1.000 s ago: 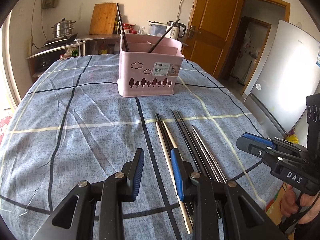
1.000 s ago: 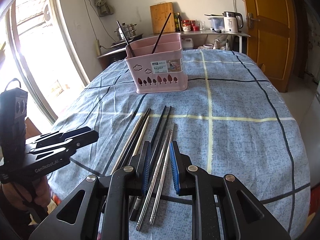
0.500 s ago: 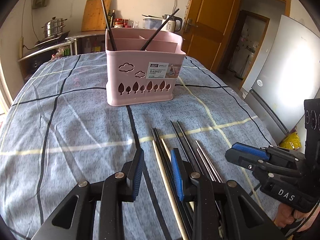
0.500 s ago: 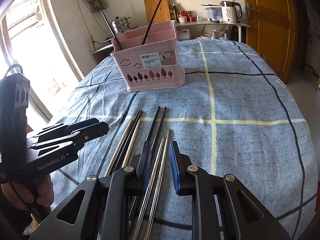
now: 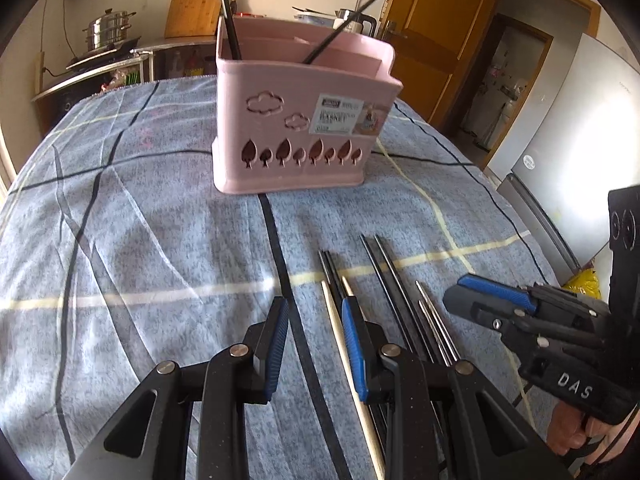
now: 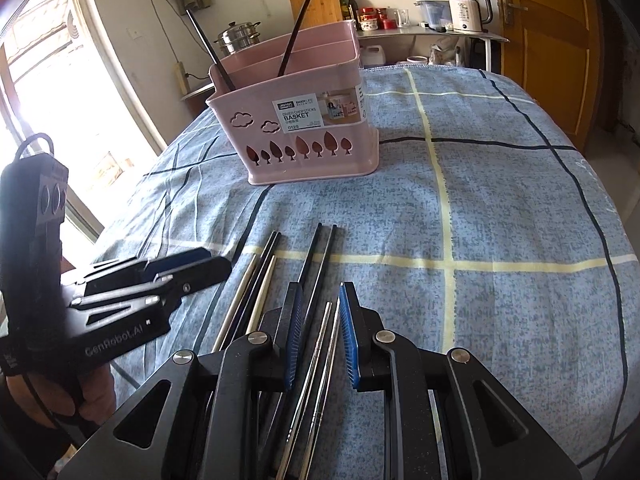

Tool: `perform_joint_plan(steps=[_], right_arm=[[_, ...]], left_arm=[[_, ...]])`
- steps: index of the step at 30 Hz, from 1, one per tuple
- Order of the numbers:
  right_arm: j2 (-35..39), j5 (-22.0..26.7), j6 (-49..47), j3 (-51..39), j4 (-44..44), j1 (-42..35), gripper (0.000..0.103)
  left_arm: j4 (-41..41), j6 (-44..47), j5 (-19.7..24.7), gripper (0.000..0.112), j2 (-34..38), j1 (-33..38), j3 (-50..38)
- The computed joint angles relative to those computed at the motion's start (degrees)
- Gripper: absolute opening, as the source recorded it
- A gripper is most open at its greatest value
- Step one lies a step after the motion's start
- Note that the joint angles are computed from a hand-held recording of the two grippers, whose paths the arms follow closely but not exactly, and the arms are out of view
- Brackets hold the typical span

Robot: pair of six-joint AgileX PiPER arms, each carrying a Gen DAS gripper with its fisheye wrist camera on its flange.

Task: Organize utensils
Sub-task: 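Move both open tools back toward the remaining chopsticks on the table, then position the left tool over a wooden chopstick while the right tool aligns over another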

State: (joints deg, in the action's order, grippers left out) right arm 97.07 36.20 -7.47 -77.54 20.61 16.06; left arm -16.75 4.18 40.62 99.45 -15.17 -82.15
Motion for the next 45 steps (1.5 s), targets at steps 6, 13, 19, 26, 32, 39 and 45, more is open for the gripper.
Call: perform_joint_plan(steps=[6,13,19,26,32,39,45], right_arm=[[0.18,0.18,0.12,0.09,0.24,-0.09,0.02],[-0.69,0.13,-0.06,0.46,0.18,0.04,0.02],[-0.98,-0.2,0.2,1.05,0.47,0.26,0.02],[-1.55,-0.45,-0.06,1.63,0.7,-0.07,0.02],[-1.56,-0.53,-0.11,1.81,0.92,-0.12,0.02],[-1.94,-0.81,-0.51,2.42,1.31,-0.34,0.02],[-2.66,-0.91,-0.77,2.88,1.25,-0.02,0.02]], left_arm=[[4.47,-4.07,-0.32,0.028,1.01,-1.86,0.16],[8.8,-8.34,-0.08,0.028,0.8,-3.01,0.11],[10.98,-10.65,1.3,0.028,0.88,-3.76,-0.6],[10.11,-11.39,1.65,0.028,0.49,-3.25,-0.26],[11.34,-12.51,1.02,0.036,0.61,-4.35,-0.21],[15.2,-14.67,-1.7,0.039,0.08,-5.29,1.53],[17.49,-17.7,-2.01,0.039,-0.92,-6.23,2.87]])
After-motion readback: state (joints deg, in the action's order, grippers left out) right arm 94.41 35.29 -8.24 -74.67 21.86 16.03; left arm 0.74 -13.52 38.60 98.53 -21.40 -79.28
